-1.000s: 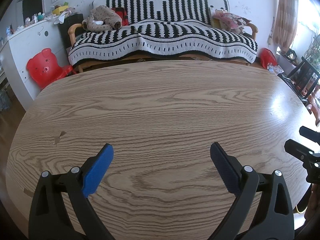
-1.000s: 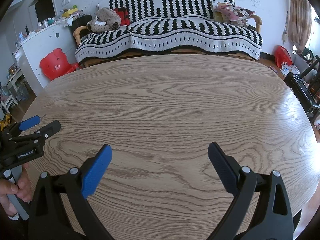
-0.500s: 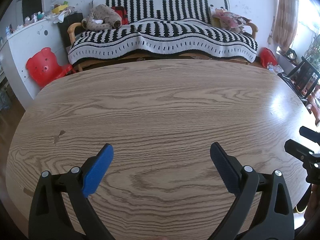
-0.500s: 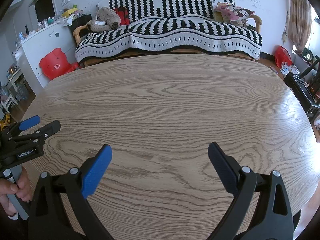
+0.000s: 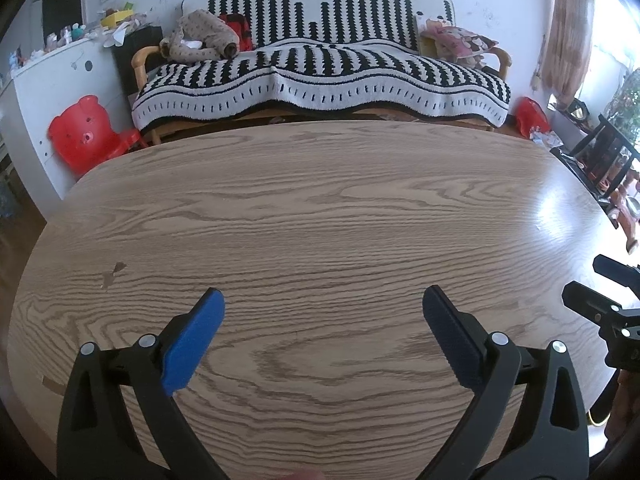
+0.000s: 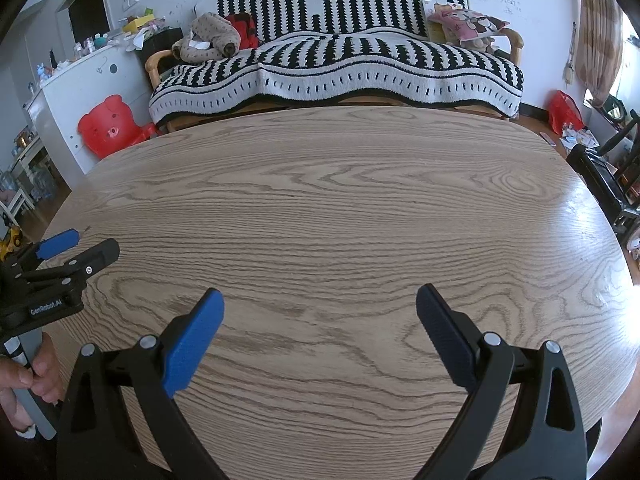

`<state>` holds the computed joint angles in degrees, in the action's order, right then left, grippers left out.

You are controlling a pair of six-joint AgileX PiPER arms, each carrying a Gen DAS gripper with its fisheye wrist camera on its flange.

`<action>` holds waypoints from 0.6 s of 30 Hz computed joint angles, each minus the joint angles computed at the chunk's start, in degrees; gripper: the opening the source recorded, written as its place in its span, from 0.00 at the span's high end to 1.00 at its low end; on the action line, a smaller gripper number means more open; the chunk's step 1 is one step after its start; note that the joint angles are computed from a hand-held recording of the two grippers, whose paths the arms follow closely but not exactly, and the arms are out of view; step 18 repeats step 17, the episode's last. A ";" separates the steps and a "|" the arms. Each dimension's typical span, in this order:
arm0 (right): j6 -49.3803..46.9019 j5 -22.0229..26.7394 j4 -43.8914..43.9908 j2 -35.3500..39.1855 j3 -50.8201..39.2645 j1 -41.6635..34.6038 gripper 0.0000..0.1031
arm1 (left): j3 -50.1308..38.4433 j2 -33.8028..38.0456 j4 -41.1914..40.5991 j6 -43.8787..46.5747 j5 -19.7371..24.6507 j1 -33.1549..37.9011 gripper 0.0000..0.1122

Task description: Collect trash

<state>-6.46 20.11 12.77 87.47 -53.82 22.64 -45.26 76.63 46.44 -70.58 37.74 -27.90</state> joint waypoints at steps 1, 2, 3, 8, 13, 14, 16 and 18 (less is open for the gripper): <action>-0.03 0.05 0.02 0.06 -0.11 0.04 0.09 | -0.02 0.04 0.48 -0.38 0.18 -0.15 0.14; -0.10 0.07 0.06 0.05 -0.12 0.02 0.09 | 0.03 0.02 1.07 -0.99 0.44 -0.42 0.14; -0.19 0.10 0.12 0.00 -0.10 -0.02 0.09 | 0.03 0.01 1.65 -1.61 0.73 -0.67 0.14; -1.76 -0.09 1.40 -0.45 0.68 -0.62 0.09 | 0.35 -0.25 2.84 -2.75 0.56 -0.88 0.14; -2.18 0.02 1.60 -0.53 0.65 -0.71 0.09 | -0.17 0.29 1.44 -1.39 0.44 -0.27 0.14; -2.39 0.04 1.74 -0.61 0.75 -0.80 0.09 | -0.17 0.29 0.76 -0.97 0.07 0.11 0.14; -1.57 0.09 1.12 -0.36 0.39 -0.51 0.09 | -0.19 0.25 -0.62 0.31 -0.88 0.98 0.14; -2.09 0.13 1.46 -0.59 0.67 -0.76 0.09 | -0.20 0.23 -1.08 0.78 -1.13 1.23 0.14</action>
